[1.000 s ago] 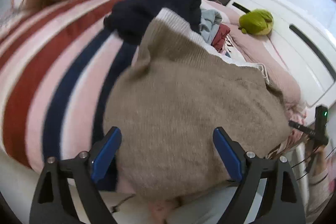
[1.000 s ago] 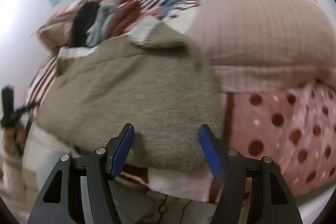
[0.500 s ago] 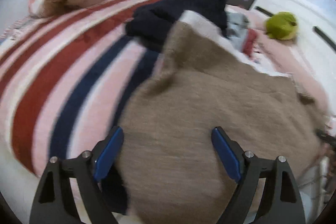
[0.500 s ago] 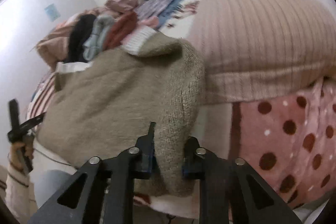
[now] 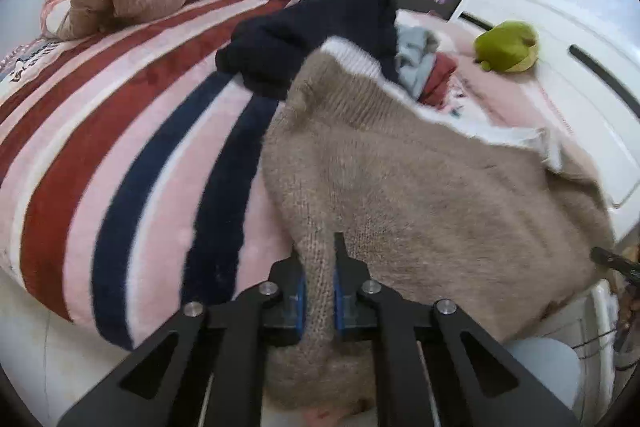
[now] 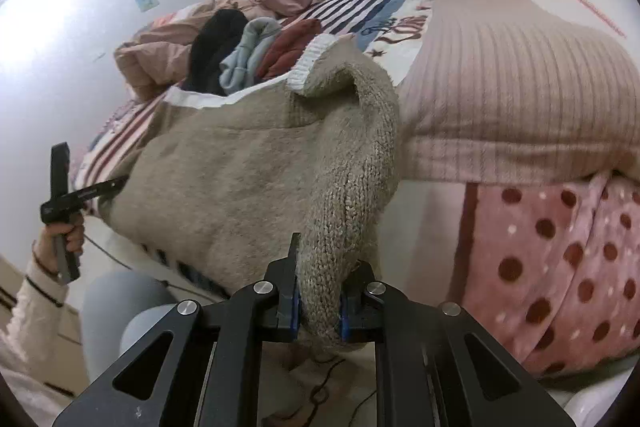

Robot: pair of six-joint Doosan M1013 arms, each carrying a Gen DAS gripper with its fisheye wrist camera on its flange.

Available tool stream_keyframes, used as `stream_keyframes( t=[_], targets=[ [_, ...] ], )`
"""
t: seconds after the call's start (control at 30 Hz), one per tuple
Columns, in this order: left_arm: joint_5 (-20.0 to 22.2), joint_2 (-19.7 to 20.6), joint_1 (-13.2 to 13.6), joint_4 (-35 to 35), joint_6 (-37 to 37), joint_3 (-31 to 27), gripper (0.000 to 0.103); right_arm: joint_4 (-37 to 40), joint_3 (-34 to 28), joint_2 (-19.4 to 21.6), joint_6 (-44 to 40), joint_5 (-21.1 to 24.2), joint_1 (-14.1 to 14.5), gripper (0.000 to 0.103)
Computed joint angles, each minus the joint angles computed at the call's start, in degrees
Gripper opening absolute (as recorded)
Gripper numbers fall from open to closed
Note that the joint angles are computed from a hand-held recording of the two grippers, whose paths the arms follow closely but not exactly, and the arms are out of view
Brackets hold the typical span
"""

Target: Fold small clothes

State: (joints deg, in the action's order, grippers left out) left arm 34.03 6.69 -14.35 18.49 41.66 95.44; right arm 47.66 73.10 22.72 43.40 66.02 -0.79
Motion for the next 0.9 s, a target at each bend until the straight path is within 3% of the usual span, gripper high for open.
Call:
stream_keyframes(
  t=[0.07,0.17,0.2,0.23,0.27,0.37,0.43,0.5,0.53,0.57,0.6,0.63,0.73,0.9],
  targets=[
    [-0.56,-1.10,0.10,-1.96,2.13,0.82,0.008,0.19,0.41,-0.22,0.24,0.98,-0.24,0.008],
    [1.45,-0.74,0.45,-5.74,5.58,0.66,0.010,-6.51,0.30,-0.41,1.22,-1.58,1.39,0.014],
    [2.43,-0.23,0.38,-5.24,5.12,0.32,0.015,-9.52,-0.01,-0.28,1.70,-2.94,2.25,0.016],
    [4.39,0.43,-0.13,-2.28,2.06,-0.14,0.026,-11.64,-0.58,0.01,2.47,-3.60,2.76,0.023],
    [5.12,0.74,-0.24,-1.25,0.72,-0.38,0.029,-13.07,-1.36,0.34,3.47,-4.11,3.09,0.034],
    [2.26,-0.34,-0.20,-1.10,-0.70,0.97,0.042,-13.16,-2.80,0.26,4.52,-8.15,2.99,0.049],
    [0.54,-1.39,-0.50,0.86,-2.72,1.92,0.068,-10.31,-3.06,-0.25,2.65,-11.49,2.72,0.056],
    [-0.54,-1.97,-0.66,1.96,-3.55,2.34,0.070,-5.83,-5.19,0.72,0.46,-10.78,2.54,0.056],
    [-0.89,-2.23,-0.82,2.67,-4.48,2.51,0.071,-5.07,-6.62,1.57,0.55,-9.58,2.78,0.051],
    [-0.95,-2.28,-0.95,4.47,-6.70,2.55,0.072,-5.28,-8.31,2.67,0.94,-8.23,3.32,0.027],
    [-0.95,-2.35,-1.13,6.08,-8.73,2.66,0.073,-7.78,-10.53,4.13,2.01,-6.51,4.37,0.010],
    [-1.33,-2.35,-1.23,7.23,-10.43,2.77,0.073,-10.54,-12.88,5.75,3.12,-4.64,5.40,0.000],
    [-2.28,-2.31,-1.29,8.62,-12.88,3.12,0.073,-16.99,-18.82,10.49,5.40,2.18,8.21,0.000],
    [-3.94,-3.41,-0.91,10.03,-16.52,4.59,0.074,-19.42,-24.09,13.79,13.41,0.36,8.25,0.000]
  ],
)
